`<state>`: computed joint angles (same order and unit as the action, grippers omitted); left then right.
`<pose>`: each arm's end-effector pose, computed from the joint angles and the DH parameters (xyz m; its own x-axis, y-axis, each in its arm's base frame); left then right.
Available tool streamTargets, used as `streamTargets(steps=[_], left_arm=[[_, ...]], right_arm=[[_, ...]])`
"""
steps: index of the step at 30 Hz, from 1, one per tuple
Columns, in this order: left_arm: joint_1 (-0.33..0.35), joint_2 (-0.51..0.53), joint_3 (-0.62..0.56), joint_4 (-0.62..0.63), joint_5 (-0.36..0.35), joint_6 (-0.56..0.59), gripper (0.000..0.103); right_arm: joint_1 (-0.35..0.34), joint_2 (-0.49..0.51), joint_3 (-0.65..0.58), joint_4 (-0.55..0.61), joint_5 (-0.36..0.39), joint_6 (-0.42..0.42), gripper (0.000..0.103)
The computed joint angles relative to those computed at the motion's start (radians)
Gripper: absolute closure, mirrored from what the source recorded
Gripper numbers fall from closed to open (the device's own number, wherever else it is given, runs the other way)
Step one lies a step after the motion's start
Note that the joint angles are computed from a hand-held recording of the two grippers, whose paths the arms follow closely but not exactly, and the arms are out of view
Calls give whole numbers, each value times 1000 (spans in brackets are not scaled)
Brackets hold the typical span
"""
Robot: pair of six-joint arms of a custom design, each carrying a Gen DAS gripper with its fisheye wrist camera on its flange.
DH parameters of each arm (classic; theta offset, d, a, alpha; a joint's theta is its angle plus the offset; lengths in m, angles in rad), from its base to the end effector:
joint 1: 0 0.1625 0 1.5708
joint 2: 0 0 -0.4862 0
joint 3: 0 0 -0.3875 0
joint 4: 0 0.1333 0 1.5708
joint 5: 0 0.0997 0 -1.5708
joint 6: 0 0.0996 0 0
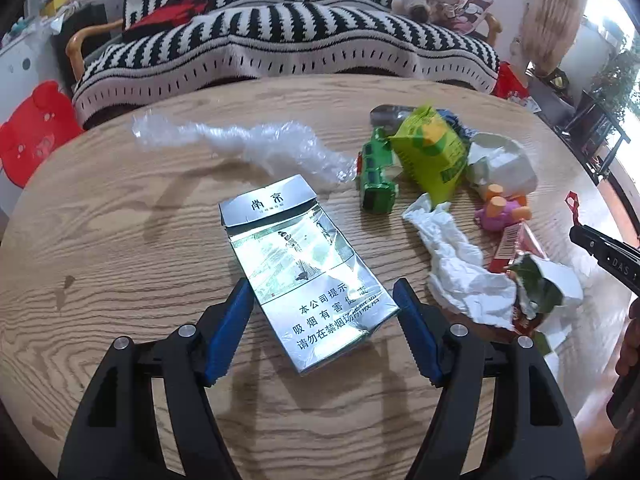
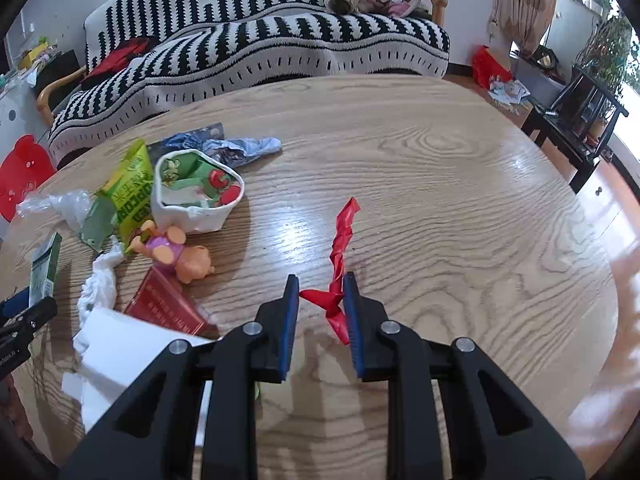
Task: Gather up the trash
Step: 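Carry the pack and ribbon over the bin and open both grippers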
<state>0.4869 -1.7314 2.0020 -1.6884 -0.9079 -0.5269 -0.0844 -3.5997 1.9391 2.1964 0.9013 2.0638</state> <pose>-0.2468 -0.3508 0.4461 -0.6864 0.4075 -0.6024 0.6112 0.7721 -0.1741 0.4365 -0.2327 0.2078 -0.6685 0.4290 0.6075 -0.1694 0.7076 -0.6860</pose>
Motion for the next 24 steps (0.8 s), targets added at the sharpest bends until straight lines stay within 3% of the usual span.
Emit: streamTargets(steps=[3, 6, 10, 16, 21, 24], left_arm=[[-34, -29, -13, -8, -54, 11, 33], [-155, -62, -10, 14, -52, 19, 33], [-302, -75, -2, 74, -119, -19, 33], [-514, -75, 47, 98, -242, -109, 33], [-647, -34, 69, 62, -325, -166, 33], [-690, 1, 94, 14, -390, -182, 33]], right_arm=[[51, 15, -10, -30, 16, 42, 80], [117, 33, -20, -73, 52, 93, 80], [255, 74, -59, -168, 133, 223, 80], [467, 111, -96, -244, 299, 366, 80], [601, 103, -66, -255, 420, 453, 80], [678, 82, -8, -267, 506, 522, 80]])
